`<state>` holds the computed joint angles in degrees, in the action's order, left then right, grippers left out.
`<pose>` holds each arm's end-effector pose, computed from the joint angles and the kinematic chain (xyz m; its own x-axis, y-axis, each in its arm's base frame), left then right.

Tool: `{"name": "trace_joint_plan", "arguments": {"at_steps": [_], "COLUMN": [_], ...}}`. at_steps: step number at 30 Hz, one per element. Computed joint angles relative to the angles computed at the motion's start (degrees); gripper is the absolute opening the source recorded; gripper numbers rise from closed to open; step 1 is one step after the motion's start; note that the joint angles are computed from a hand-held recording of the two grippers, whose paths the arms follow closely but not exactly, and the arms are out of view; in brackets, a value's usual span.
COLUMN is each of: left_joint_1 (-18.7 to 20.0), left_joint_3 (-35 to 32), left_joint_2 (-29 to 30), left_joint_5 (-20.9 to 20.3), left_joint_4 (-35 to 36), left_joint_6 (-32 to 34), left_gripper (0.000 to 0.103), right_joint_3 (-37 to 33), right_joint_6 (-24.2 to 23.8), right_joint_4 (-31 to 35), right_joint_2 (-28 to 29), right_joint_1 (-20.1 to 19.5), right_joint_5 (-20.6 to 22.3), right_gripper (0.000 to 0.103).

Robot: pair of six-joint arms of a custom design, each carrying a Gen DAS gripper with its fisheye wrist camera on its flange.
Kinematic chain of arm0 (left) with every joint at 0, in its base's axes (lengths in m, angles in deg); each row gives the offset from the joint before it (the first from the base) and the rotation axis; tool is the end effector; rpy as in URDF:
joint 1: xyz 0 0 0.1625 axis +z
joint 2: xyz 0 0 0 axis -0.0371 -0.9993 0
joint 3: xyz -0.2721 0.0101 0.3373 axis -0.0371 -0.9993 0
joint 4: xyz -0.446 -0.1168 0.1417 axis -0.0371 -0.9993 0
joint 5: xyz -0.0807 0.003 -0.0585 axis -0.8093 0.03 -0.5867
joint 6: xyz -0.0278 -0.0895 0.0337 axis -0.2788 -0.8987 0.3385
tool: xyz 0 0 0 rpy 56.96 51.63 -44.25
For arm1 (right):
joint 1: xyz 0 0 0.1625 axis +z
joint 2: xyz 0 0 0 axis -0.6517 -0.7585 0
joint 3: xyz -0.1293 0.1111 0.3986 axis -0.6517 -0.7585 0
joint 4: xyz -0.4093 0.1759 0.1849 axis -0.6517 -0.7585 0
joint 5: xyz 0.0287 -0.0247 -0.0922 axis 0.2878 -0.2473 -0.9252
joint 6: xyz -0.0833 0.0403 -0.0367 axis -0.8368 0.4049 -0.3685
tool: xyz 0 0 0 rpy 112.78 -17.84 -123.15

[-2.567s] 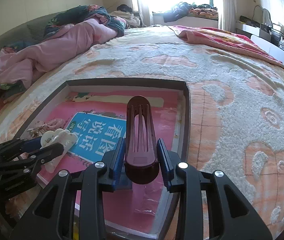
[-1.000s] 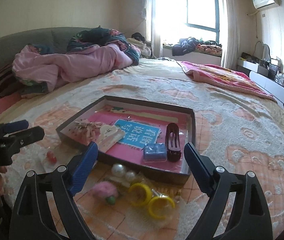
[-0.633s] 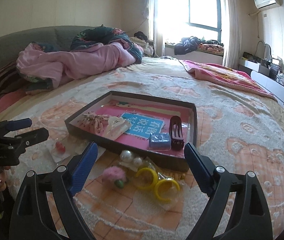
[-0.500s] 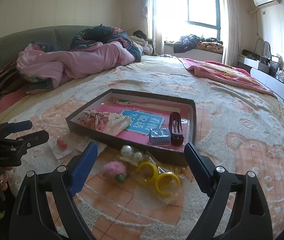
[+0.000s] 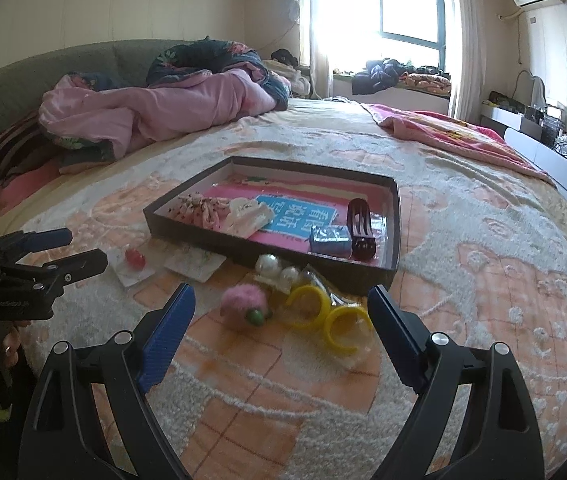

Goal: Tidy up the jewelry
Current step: 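Withdraw both open grippers from the pink box, then grasp the bagged yellow bangles with the right gripper while the left reaches the red-earring packet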

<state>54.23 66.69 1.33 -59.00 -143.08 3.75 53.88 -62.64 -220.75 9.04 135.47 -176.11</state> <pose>-0.2534 -0.6764 0.1566 -0.7752 -0.0787 -0.6268 0.4596 0.6105 -0.6450 0.1768 -0.7167 0.2375 -0.6068 -0.5006 0.6174 -0.7869 0.4881 -0.3776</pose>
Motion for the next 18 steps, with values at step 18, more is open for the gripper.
{"name": "trace_joint_plan", "arguments": {"at_steps": [18], "left_joint_1": [1.85], "left_joint_3": [-2.29], "left_joint_2": [2.99], "left_joint_5": [-2.02], "left_joint_4": [2.89], "left_joint_6": [0.84], "left_gripper": [0.091], "right_joint_3": [-2.49], "right_joint_6": [2.70], "right_joint_4": [-1.69], "right_joint_2": [2.55], "right_joint_1": [-1.92], "right_joint_5": [-6.38], "right_gripper": [0.085]}}
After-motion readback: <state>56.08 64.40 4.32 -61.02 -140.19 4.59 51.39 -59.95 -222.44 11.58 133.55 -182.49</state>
